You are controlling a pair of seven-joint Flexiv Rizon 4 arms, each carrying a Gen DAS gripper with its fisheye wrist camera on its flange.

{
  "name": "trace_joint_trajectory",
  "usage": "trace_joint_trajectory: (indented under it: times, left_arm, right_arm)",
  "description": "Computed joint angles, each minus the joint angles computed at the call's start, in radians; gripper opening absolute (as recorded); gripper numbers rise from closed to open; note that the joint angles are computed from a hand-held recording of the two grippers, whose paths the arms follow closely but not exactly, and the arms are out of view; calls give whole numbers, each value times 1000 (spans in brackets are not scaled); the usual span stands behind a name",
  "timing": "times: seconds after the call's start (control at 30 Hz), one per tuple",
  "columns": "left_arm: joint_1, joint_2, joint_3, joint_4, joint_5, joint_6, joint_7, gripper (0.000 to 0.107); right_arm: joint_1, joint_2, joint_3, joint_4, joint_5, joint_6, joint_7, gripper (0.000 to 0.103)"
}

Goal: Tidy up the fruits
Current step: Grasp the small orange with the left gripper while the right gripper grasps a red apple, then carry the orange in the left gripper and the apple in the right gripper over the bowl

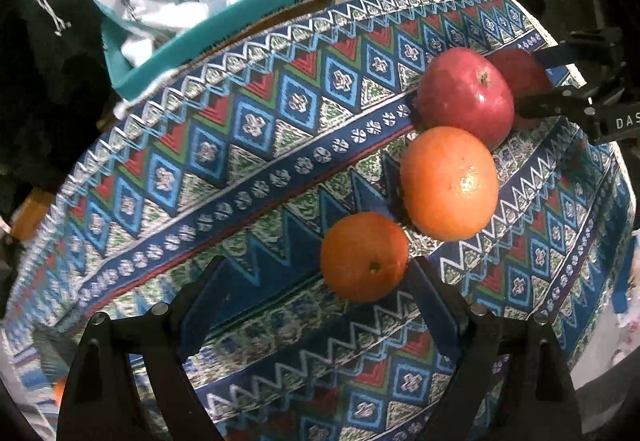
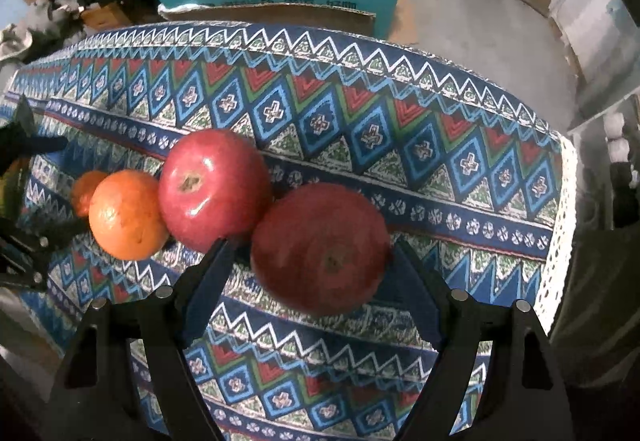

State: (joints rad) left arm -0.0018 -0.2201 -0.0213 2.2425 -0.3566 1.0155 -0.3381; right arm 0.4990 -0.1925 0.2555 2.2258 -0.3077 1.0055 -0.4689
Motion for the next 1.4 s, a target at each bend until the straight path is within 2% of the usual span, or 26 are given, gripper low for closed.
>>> trace_joint_trajectory:
  times: [0.17, 0.27, 0.37, 0.43, 0.5, 0.67, 0.83, 1.07, 1.4]
  left_arm:
    - [4, -30, -6, -12, -14, -17, -11, 90]
    - [11, -44, -14, -19, -34, -37, -7, 84]
    - [19, -42, -25, -6, -73, -36, 25, 75]
    - [21, -35, -32, 3, -101, -50, 53, 58]
    - [16, -28, -27, 2, -100, -81, 52, 48]
    - [-9, 1, -28, 65, -120, 17, 86, 46]
    - [-11, 40, -15, 104, -146, 41, 90, 46]
    - [-2, 101, 16, 96, -168, -23, 88, 46]
    - [16, 205, 75, 110, -192, -109, 122, 46]
  right_arm:
    - [-5, -25, 0, -4, 24, -1, -22, 79]
    - [-3, -27, -3, 1, 23, 8, -18, 78]
    - [-1, -28, -5, 7, 23, 18, -1, 78]
    - [2, -29, -10, 10, 12, 22, 18, 78]
    - [7, -34, -19, 13, -10, 26, 41, 77]
    - [20, -23, -27, 39, -57, 49, 125, 76]
    - [46, 4, -20, 54, -123, 28, 228, 76]
    - [77, 33, 9, 45, -178, -17, 340, 76]
    - [119, 38, 29, -18, -245, -48, 408, 76]
